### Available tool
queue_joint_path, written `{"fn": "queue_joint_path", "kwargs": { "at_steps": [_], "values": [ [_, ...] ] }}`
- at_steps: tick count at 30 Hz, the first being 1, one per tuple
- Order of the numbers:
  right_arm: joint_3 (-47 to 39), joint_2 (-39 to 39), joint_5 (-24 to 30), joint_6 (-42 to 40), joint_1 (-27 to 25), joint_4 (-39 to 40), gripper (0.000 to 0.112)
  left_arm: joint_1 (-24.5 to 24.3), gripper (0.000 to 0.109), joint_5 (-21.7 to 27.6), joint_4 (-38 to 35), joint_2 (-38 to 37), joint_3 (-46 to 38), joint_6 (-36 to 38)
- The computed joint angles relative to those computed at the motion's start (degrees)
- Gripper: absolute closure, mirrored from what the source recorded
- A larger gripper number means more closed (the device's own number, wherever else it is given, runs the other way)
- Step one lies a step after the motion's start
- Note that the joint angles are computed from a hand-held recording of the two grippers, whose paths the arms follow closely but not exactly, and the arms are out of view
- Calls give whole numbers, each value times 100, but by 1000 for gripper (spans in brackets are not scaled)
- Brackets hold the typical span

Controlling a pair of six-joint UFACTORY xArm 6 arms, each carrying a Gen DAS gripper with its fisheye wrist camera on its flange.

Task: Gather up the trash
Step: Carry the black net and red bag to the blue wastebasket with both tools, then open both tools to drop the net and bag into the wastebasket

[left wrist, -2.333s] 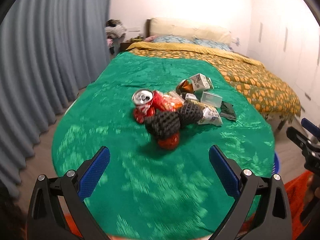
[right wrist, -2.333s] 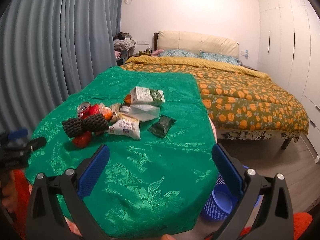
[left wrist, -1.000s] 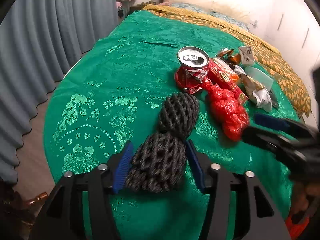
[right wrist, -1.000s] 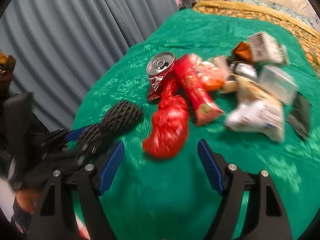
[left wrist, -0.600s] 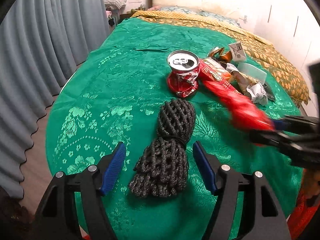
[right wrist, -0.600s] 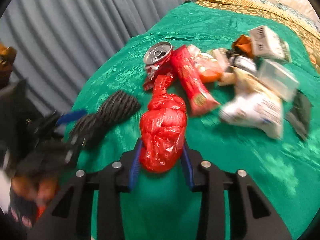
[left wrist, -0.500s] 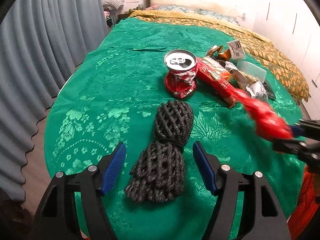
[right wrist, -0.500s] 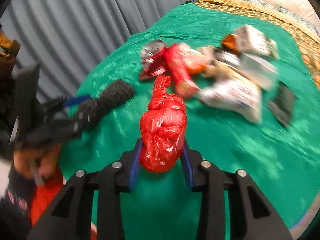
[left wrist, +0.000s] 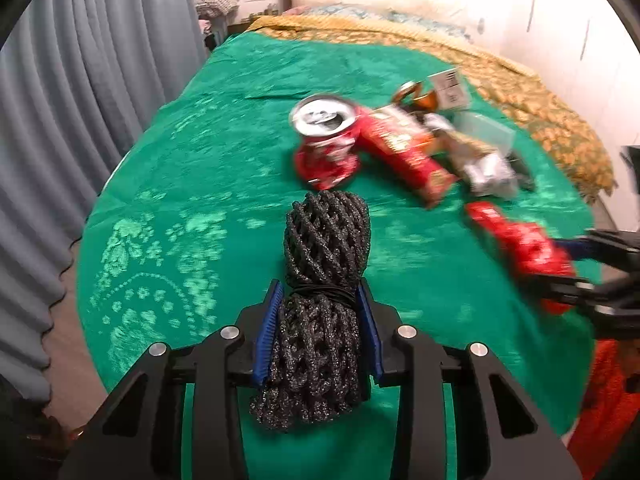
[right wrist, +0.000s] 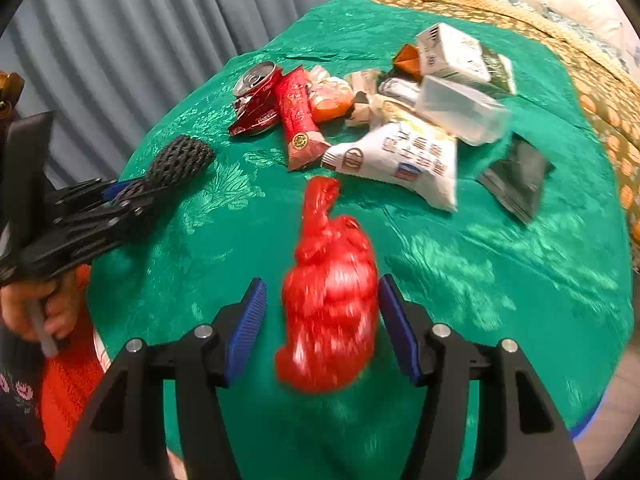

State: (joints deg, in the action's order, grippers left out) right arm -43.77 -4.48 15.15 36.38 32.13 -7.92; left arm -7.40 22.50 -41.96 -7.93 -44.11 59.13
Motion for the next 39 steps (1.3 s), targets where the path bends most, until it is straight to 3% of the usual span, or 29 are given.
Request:
{"fn": "queue_joint_path", "kwargs": {
  "at_steps": [3, 6, 8, 13, 18, 24, 29, 31, 34, 35, 36, 38, 39],
  "values": [
    [243, -237, -250, 70, -123, 62, 71, -102, 73, 254, -163, -257, 96, -27],
    [894, -1043, -446, 370, -391, -141, 71, -247, 73, 835, -249, -391, 47, -280],
    [1397, -1724, -398, 460, -702, -212, 71, -473, 73, 957, -216, -441, 49, -428],
    [2612, -3731, 465, 471, -2003, -477, 71, -1502, 73, 1350, -304, -341, -271, -907],
    [3451, -5238, 1316, -593, -3525, 33, 71, -2735, 73, 1170, -147, 123, -840, -1472],
    [4067, -5465, 1215, -2170, -5079, 1206, 71, -4023, 72, 936, 212, 1293, -1886, -2325],
    [4364, -5099, 786, -3337, -5786, 2466, 71, -4592, 71, 852, 328, 2291, -2583, -2793],
    [4383, -5000, 848, -3982, -6017, 3139, 71, -4777, 71, 832, 425, 2743, -2938, -3027],
    [4330, -4834, 789, -4448, -6172, 3525, 70, -4978, 70, 762, 545, 3260, -3354, -3300],
    [4312, -4737, 736, -4669, -6215, 3758, 68, -5020, 67, 730, 533, 3379, -3446, -3316],
    [4273, -4601, 659, -4827, -6195, 3978, 67, -5066, 57, 657, 540, 3485, -3500, -3331],
    [4085, -4213, 660, -5382, -6225, 4708, 50, -5122, 37, 544, 690, 3729, -3665, -3442],
    [4075, -4231, 692, -5475, -6263, 4809, 50, -5128, 36, 471, 765, 3751, -3663, -3510]
  ]
}}
